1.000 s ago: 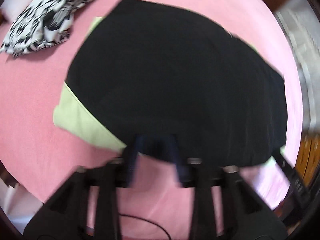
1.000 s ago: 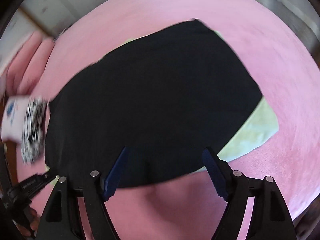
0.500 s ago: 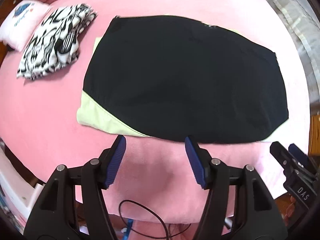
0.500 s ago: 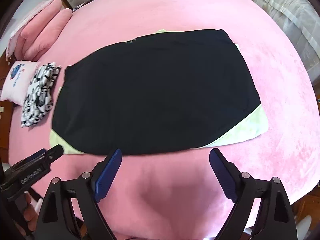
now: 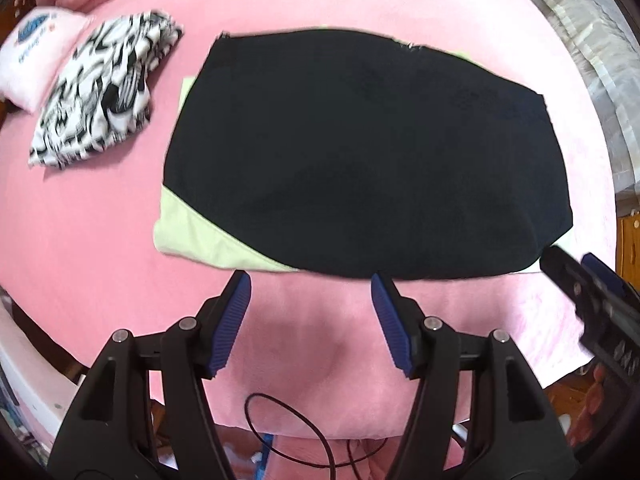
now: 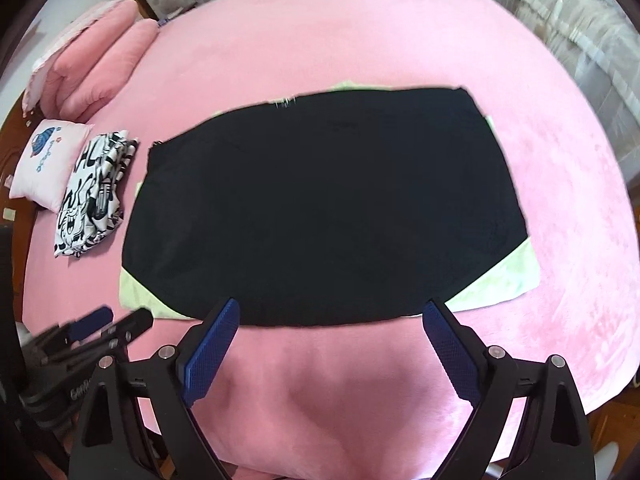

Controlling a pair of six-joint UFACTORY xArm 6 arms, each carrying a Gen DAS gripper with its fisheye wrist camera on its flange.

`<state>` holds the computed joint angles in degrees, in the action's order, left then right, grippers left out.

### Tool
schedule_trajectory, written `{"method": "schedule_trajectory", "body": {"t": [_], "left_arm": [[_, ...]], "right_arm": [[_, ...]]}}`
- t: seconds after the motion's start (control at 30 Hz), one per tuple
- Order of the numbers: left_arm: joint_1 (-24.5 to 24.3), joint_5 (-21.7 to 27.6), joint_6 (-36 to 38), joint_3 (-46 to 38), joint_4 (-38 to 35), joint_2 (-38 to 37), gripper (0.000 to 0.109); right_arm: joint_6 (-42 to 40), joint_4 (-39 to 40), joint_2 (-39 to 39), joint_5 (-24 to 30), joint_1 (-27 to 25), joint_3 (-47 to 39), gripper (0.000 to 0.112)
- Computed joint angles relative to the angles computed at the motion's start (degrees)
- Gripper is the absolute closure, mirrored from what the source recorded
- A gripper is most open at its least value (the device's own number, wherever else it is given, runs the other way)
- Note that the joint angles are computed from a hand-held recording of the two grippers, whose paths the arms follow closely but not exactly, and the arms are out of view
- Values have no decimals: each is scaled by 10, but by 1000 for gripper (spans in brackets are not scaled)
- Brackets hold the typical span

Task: Fold large clothes
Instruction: 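Grasp the bundle edges with both tools and lift it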

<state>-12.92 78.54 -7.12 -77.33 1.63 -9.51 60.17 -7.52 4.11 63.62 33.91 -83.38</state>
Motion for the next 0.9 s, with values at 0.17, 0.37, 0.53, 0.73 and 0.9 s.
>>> {"method": "schedule_trajectory", "body": {"t": [0.17, 0.37, 0.53, 0.73, 0.9], "left_arm": [[44, 15, -20, 24, -45, 15, 49], [122, 11, -80, 78, -114, 13, 49], [190, -32, -111, 138, -215, -6, 42], [252, -114, -141, 218, -339, -27, 34], [266, -190, -121, 249, -396, -15, 34]], "right_arm": [[-56, 79, 66, -71, -51, -22, 31], [-129, 100, 230, -18, -89, -200, 78], [-155, 138, 348, 35, -105, -335, 103], [-161, 159, 369, 19, -115, -333, 104], [-159, 196, 368, 5, -129, -319, 105]]}}
